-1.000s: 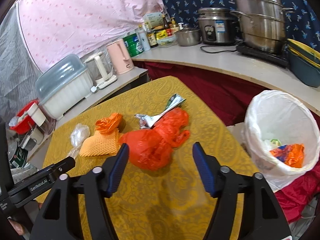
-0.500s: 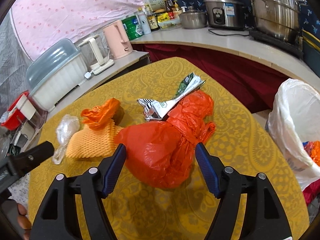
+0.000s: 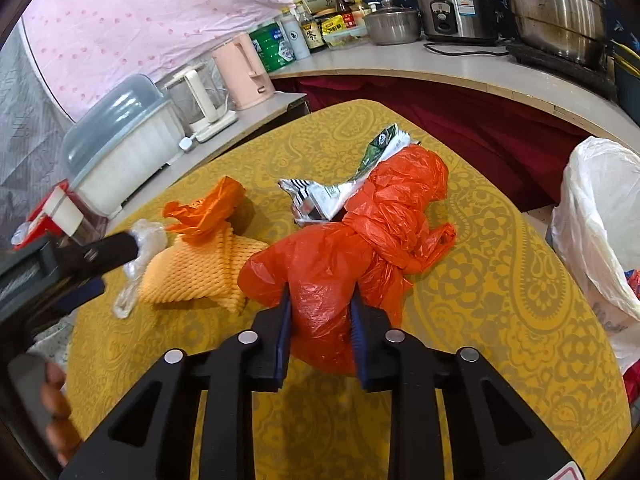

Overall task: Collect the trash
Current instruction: 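Grasp the red plastic bag with the right gripper while the left gripper grasps the orange net bag, then carry the red bag and orange net bag with both grippers over the bin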

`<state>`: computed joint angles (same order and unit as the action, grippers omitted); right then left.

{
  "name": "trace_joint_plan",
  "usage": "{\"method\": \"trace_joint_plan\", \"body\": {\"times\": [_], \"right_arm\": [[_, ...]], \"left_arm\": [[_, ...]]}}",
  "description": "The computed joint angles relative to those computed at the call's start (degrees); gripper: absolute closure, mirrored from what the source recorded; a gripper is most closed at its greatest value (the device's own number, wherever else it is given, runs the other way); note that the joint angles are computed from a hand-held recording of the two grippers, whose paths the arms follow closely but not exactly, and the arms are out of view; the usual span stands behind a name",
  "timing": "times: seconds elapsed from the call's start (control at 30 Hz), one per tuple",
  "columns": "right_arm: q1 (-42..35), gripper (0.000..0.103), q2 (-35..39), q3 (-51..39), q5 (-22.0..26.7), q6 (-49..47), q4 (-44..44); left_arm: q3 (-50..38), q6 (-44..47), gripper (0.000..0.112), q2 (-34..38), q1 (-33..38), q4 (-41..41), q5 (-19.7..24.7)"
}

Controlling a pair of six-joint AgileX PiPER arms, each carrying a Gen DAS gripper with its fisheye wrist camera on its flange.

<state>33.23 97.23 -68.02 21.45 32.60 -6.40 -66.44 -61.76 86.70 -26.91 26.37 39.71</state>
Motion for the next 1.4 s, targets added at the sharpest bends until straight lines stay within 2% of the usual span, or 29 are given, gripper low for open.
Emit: {"method": "trace_joint_plan", "body": {"times": [0.3, 0.37, 0.43, 0.47, 0.53, 0.63, 0.8, 1.03, 1.2, 1.4], "right_arm": [[-3.1, 0.080, -5.0, 4.2, -1.7, -1.5, 2.8], [-3.8, 0.080, -5.3, 4.5, -2.1, -2.2, 3.6], [-4.3, 0.080, -5.5, 4.9, -2.3, -3.6, 4.9], [-4.5, 0.080, -5.5, 4.8, -2.3, -4.0, 5.2], [-4.5, 0.080, -5.6, 5.1, -2.5, -4.1, 5.3], [-4.5, 0.080, -5.7, 5.1, -2.6, -3.9, 5.2], [-4.8, 0.080, -7.4, 6.2, -2.9, -4.8, 5.9], [-5.3, 0.080, -12.8, 8.2, -3.0, -3.5, 4.1], [-6.4, 0.080, -17.4, 9.7, -2.2, -2.3, 2.4], [-10.3, 0.080, -23.4, 12.6, -1.4, -5.2, 4.7]], "left_arm": [[-9.1, 5.6, 0.029, 8.9, 1.9, -3.3, -1.2], [-10.9, 7.3, 0.038, 11.0, 2.4, -5.1, -0.9], [-12.1, 10.9, 0.062, 12.7, 3.2, -8.8, -1.0], [-12.3, 12.4, 0.067, 13.3, 3.5, -10.6, -1.1], [-11.7, 15.0, 0.093, 13.6, 4.1, -13.5, -2.1], [-9.9, 14.6, 0.107, 12.6, 4.2, -13.9, -3.7], [-7.7, 11.1, 0.109, 8.8, 2.3, -9.6, -4.2], [-7.9, 6.9, 0.109, 4.0, -2.7, -4.8, -1.7], [-12.0, 4.5, 0.109, 4.0, -7.7, -1.5, 1.7], [-18.4, 2.0, 0.109, 6.4, -14.7, 1.9, 5.6]]}}
